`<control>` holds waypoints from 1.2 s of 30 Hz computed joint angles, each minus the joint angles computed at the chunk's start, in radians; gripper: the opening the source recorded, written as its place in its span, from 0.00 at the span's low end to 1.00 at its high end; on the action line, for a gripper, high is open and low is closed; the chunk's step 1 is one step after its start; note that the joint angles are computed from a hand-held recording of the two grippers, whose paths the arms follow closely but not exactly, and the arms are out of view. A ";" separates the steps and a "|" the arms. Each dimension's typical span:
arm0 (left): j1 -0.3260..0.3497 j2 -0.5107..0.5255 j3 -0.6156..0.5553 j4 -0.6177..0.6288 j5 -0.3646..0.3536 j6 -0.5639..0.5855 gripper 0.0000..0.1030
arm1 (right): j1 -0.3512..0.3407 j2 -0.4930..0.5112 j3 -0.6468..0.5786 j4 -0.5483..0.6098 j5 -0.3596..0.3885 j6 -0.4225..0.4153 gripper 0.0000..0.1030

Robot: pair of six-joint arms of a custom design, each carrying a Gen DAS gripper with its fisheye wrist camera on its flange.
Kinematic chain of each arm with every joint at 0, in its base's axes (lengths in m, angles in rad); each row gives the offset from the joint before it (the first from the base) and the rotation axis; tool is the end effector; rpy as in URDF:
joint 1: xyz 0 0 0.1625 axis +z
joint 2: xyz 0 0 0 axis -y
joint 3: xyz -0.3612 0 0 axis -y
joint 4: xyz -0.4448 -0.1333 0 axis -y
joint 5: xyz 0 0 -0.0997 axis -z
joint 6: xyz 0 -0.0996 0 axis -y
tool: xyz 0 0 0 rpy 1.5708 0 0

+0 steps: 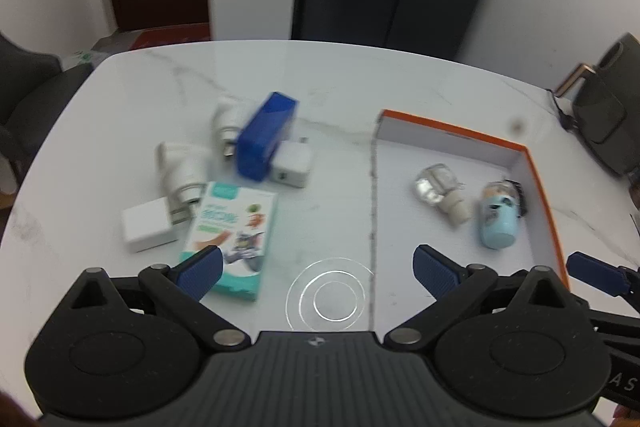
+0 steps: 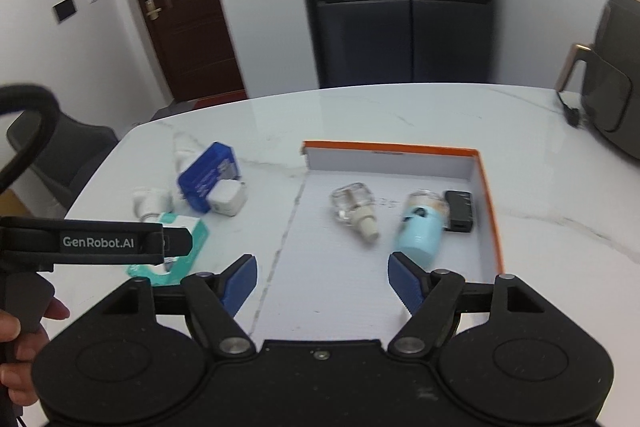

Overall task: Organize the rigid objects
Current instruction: 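Withdraw both grippers from the box toward the loose items on the table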

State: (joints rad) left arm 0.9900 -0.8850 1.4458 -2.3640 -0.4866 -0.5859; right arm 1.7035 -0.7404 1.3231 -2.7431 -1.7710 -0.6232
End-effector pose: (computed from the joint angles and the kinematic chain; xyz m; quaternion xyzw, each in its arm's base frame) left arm -0.2063 -0.7177 0.1831 -0.0620 0.8507 -0.3652 0.3730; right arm 0.2151 -0.7533 0.1357 0.3243 -0.8956 0.2572 0.1630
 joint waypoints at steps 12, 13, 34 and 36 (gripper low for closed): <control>0.009 -0.086 0.081 0.033 0.033 -0.083 1.00 | 0.028 0.031 -0.017 0.040 0.014 -0.024 0.84; 0.010 -0.091 0.085 0.038 0.035 -0.088 1.00 | 0.029 0.034 -0.018 0.040 0.015 -0.025 0.84; 0.069 -0.242 0.194 0.158 0.050 -0.233 1.00 | 0.070 0.101 -0.036 0.053 0.007 0.008 0.85; 0.081 -0.253 0.199 0.167 0.049 -0.243 1.00 | 0.074 0.110 -0.038 0.051 0.002 0.014 0.85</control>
